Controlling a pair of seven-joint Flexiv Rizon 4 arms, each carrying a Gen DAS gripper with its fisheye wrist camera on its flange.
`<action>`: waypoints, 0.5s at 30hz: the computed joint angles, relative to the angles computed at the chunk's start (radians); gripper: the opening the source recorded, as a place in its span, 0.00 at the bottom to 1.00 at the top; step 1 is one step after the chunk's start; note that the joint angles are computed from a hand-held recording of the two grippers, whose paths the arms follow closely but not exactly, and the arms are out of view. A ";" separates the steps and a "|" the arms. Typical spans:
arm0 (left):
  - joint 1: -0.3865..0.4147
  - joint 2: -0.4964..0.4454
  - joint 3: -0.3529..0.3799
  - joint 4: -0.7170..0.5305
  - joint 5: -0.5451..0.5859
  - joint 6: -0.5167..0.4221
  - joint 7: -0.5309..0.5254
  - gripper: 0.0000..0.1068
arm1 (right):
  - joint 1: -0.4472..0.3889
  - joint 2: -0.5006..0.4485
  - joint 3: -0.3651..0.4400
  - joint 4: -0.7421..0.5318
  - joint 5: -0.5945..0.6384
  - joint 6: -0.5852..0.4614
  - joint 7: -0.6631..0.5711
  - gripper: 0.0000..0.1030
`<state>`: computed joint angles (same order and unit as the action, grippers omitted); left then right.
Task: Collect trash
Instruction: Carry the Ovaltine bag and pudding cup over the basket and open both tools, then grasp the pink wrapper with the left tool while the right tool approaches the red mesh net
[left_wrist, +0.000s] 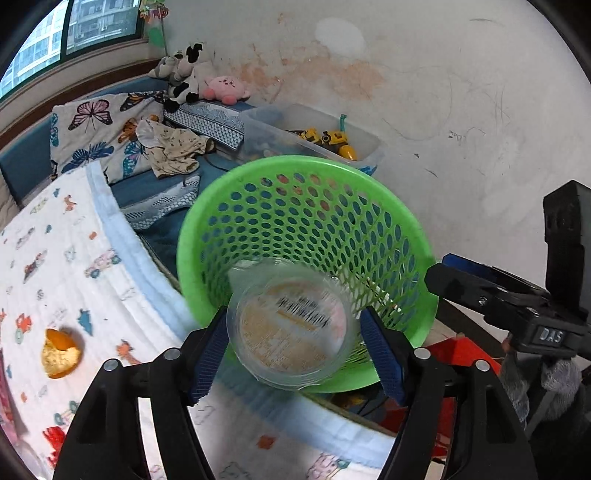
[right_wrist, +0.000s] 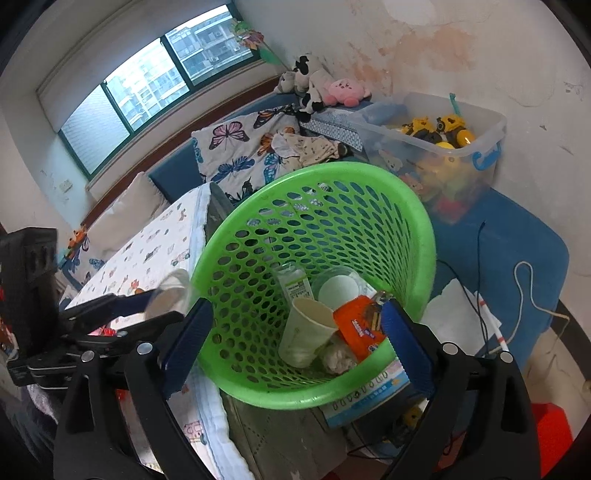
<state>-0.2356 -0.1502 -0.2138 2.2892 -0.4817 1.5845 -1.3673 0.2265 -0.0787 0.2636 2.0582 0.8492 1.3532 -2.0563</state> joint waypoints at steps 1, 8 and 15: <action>-0.004 -0.004 0.002 -0.001 0.002 0.005 -0.009 0.73 | -0.002 0.002 0.000 0.001 0.008 0.001 -0.006 0.89; 0.037 0.026 -0.083 0.050 -0.119 0.049 0.071 0.74 | 0.000 0.018 -0.005 0.006 0.032 -0.002 -0.018 0.90; -0.010 0.114 -0.054 0.153 -0.280 0.105 0.142 0.74 | 0.027 0.035 0.000 0.018 0.049 -0.004 -0.030 0.91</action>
<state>-0.2454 -0.0361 -0.2675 2.4418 -0.7614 1.6898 -1.2251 0.2534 -0.0440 0.2633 2.0764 0.8977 1.3495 -2.0866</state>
